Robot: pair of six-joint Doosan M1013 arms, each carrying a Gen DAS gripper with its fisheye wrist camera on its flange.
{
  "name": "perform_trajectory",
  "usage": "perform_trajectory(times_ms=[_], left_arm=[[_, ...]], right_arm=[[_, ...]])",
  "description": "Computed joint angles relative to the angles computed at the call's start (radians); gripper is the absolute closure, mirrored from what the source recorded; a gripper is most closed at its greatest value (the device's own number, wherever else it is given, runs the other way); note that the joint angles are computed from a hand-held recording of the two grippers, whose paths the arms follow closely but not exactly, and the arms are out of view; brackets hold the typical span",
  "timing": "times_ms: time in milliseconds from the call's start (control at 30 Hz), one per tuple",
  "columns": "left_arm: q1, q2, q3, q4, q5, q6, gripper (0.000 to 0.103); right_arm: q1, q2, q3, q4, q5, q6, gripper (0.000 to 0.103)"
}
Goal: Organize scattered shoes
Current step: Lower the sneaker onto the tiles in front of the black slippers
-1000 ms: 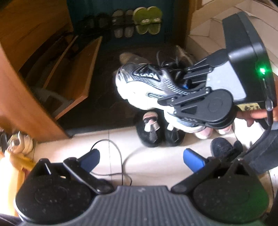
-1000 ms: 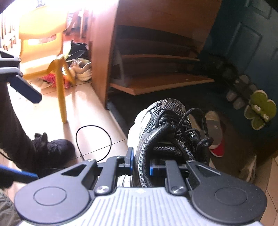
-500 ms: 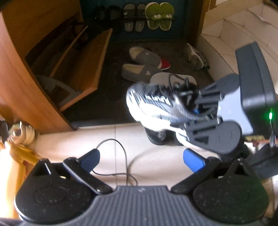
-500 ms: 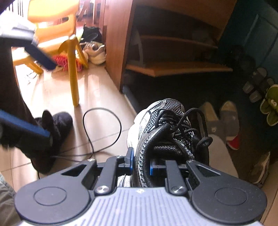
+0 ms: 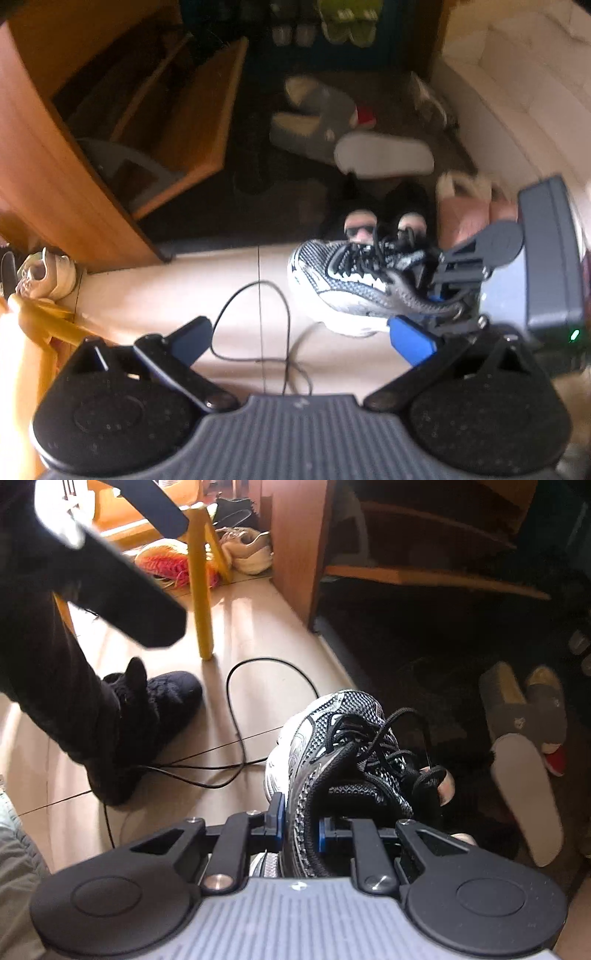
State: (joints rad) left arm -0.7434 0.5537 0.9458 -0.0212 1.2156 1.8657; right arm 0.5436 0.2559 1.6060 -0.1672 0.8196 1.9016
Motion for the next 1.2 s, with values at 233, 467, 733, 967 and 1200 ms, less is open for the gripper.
perform_trajectory(times_ms=[233,467,733,967,1200], left_arm=[[0.025,0.013,0.043,-0.042,0.066,0.018,0.000],[0.012,0.011,0.088,0.024,0.099,0.074,0.000],[-0.003,0.015,0.071,0.021,0.045,0.123,0.000],[-0.015,0.017,0.058,0.052,-0.030,0.126,0.000],[-0.017,0.012,0.055,0.031,-0.058,0.127,0.000]], right_arm=[[-0.014,0.036,0.007,0.116,-0.020,-0.170,0.088],[-0.027,0.078,0.032,0.229,-0.046,-0.291,0.080],[-0.109,0.048,0.058,0.521,0.030,-0.216,0.059],[-0.101,0.010,0.052,0.371,-0.027,0.193,0.059],[-0.085,-0.005,0.075,0.340,-0.067,0.543,0.059]])
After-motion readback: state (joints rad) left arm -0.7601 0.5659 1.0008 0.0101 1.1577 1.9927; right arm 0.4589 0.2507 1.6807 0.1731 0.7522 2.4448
